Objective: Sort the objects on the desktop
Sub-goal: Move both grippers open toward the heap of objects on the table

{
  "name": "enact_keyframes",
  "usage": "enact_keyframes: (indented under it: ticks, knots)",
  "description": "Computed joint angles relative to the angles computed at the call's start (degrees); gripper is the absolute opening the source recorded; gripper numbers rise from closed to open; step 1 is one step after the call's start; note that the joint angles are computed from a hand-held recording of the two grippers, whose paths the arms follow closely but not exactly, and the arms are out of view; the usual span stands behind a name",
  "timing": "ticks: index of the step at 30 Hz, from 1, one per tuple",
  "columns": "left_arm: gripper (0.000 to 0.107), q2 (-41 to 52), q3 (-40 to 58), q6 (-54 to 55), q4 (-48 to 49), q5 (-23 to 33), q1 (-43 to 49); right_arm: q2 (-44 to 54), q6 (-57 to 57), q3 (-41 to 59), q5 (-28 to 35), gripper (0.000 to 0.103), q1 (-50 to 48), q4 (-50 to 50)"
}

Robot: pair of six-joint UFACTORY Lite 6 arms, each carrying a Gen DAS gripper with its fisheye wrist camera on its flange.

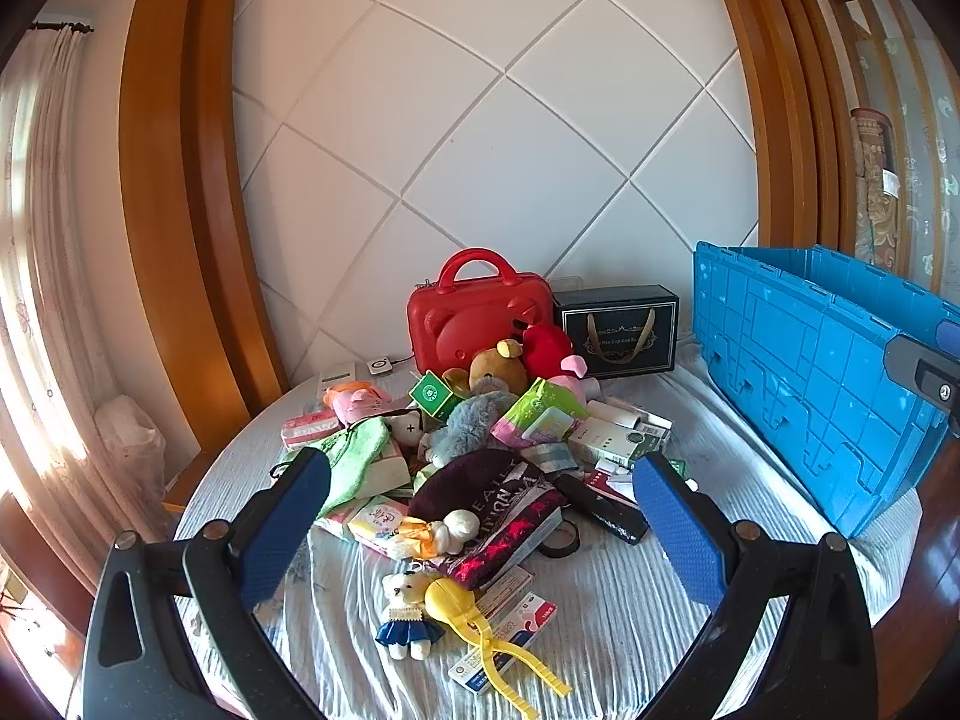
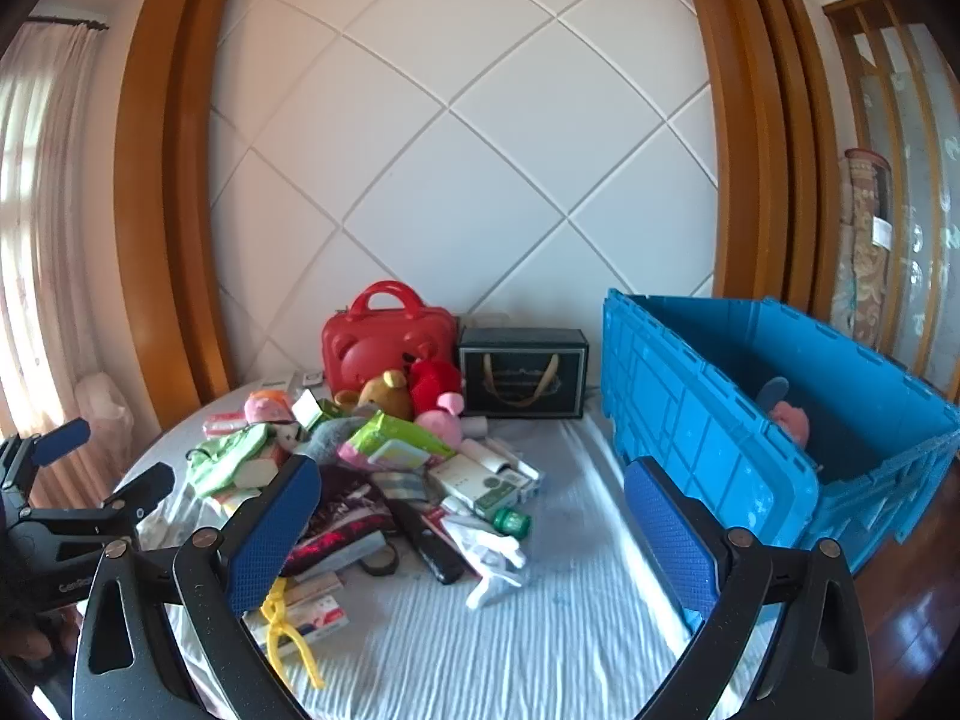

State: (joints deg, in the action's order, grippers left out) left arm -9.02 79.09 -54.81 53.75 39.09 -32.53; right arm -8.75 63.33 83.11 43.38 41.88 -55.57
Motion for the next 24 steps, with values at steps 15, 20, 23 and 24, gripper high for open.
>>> enact_keyframes:
  ticks: [15,20,23,24]
  knots:
    - [0.102,9.6,4.5,-13.6,6.9,8.9,-7.0,-4.3,-22.6,-9.0,-17.9,0.103,-17.1,17.7]
    - [0.102,10.4,3.3,-15.9,8.2,10.7,-8.4,-4.6,-30.3,-11.9,-22.5,0.103,-20.2,24.0]
    - [0.102,9.1,0.0,-16.4,8.0,9.8,-6.9,-4.1,-35.6,-13.6,-24.3,0.103,-21.2,30.0]
    - [0.102,8.3,-1.5,-16.8,8.2,9.3,-6.2,-3.5,-39.2,-13.6,-24.5,0.103,-21.6,33.5]
